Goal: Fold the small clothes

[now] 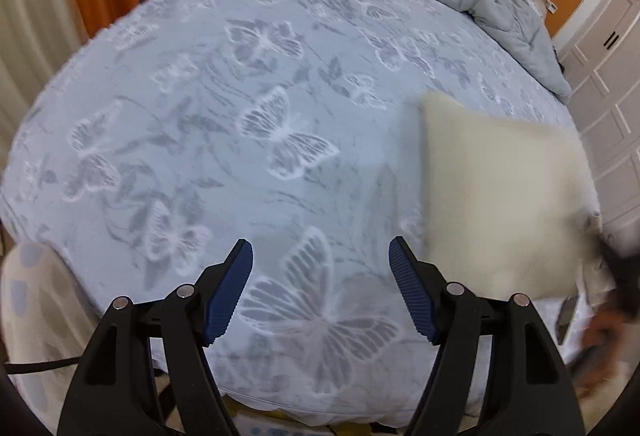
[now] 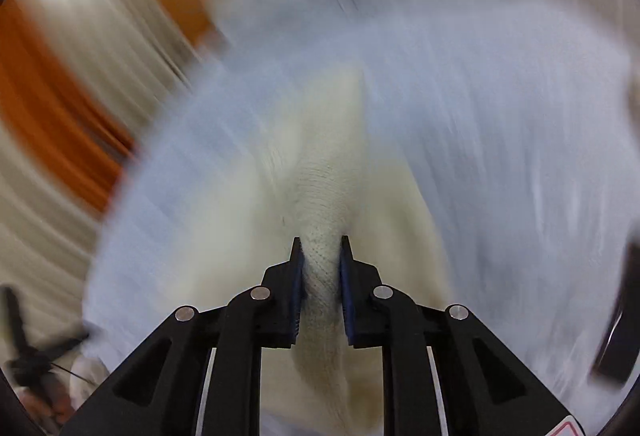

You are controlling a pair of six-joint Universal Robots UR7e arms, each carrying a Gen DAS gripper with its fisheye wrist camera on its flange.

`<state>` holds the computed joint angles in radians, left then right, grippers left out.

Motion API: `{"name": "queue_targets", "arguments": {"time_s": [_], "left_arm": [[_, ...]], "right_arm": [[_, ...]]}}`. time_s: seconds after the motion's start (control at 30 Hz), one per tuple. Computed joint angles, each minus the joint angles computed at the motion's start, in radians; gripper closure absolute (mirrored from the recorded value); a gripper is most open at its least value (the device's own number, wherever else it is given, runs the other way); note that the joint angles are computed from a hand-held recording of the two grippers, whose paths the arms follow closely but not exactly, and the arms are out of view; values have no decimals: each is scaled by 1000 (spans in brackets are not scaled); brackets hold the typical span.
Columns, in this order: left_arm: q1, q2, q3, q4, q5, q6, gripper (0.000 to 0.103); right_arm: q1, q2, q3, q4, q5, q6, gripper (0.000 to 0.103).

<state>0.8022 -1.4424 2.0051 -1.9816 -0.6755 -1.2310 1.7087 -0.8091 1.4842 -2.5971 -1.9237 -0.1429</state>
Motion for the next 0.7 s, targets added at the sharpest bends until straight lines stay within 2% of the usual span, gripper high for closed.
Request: {"name": "queue_targets", "arguments": {"time_s": [0.03, 0.07, 0.1, 0.2, 0.27, 0.3, 0.43, 0.53, 0.57, 0.6, 0.63, 0.7], "left_arm": [[2, 7, -2, -18, -16, 17, 34], [3, 19, -5, -51, -36, 46, 34], [0, 32, -1, -99, -53, 84, 34], [-2, 87, 0, -222, -122, 215, 27], [8, 134, -11, -273, -173, 284, 27], [17, 166, -22, -294, -202, 312, 27], [52, 250, -46, -414, -284, 334, 27], [69, 295, -73, -437, -270, 330, 29], [77, 308, -88, -416, -254, 323, 33], [86, 319, -95, -414, -247, 328, 38], [94, 326, -108, -388, -236, 327, 42], [103, 330, -126, -356, -244, 315, 44]], "right_arm": [[-20, 5, 9, 9, -5, 42, 86], [-29, -24, 42, -24, 32, 66, 85], [-27, -52, 84, -93, 65, 72, 84], [-7, -136, 187, -202, 91, 81, 79], [-2, -189, 262, -234, 67, 84, 55], [-9, -211, 299, -230, 59, 96, 53], [-53, -244, 382, -174, 83, 153, 53], [-85, -228, 396, -199, 172, 198, 53], [-94, -216, 390, -214, 212, 200, 57], [-104, -204, 381, -226, 262, 197, 68], [-107, -196, 371, -225, 277, 198, 83], [-92, -200, 365, -260, 315, 186, 87]]}}
